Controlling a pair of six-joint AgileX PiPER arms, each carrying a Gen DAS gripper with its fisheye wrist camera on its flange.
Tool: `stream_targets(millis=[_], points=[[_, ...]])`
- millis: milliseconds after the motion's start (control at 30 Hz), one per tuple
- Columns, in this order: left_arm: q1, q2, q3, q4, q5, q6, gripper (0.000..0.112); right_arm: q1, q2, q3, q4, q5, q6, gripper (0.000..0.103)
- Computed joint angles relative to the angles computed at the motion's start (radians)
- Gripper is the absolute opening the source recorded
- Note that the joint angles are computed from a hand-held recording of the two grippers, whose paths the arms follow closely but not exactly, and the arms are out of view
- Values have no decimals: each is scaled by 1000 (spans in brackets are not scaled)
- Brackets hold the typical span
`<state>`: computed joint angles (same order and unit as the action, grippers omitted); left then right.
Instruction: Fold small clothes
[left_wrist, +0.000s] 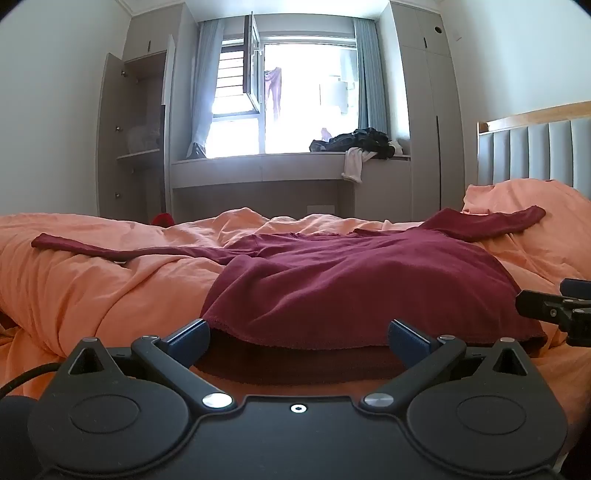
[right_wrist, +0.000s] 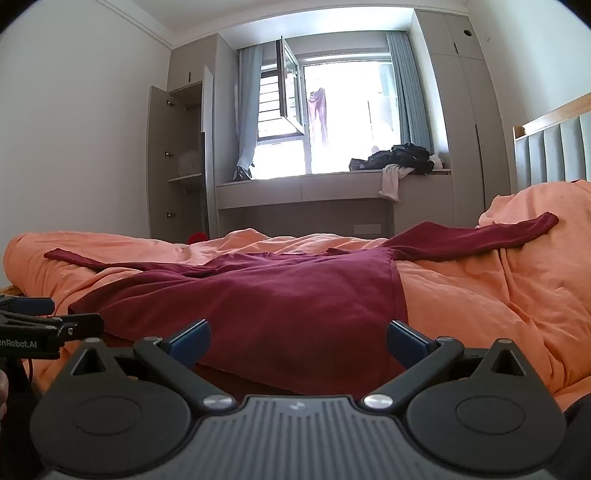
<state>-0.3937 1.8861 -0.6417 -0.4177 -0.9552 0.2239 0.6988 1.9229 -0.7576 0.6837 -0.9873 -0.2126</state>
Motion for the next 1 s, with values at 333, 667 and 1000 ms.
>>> stream_targets(millis=[333,667,1000], points=[[0,0,0,2,2,-6,103,4,2,-6,6,1,-5,103],[1,-1,0,3,2,-9,103,7,6,-14,13,4,-11,103],[0,0,0,4,1,-12,103,10,9,-20,19,6,-16,103]])
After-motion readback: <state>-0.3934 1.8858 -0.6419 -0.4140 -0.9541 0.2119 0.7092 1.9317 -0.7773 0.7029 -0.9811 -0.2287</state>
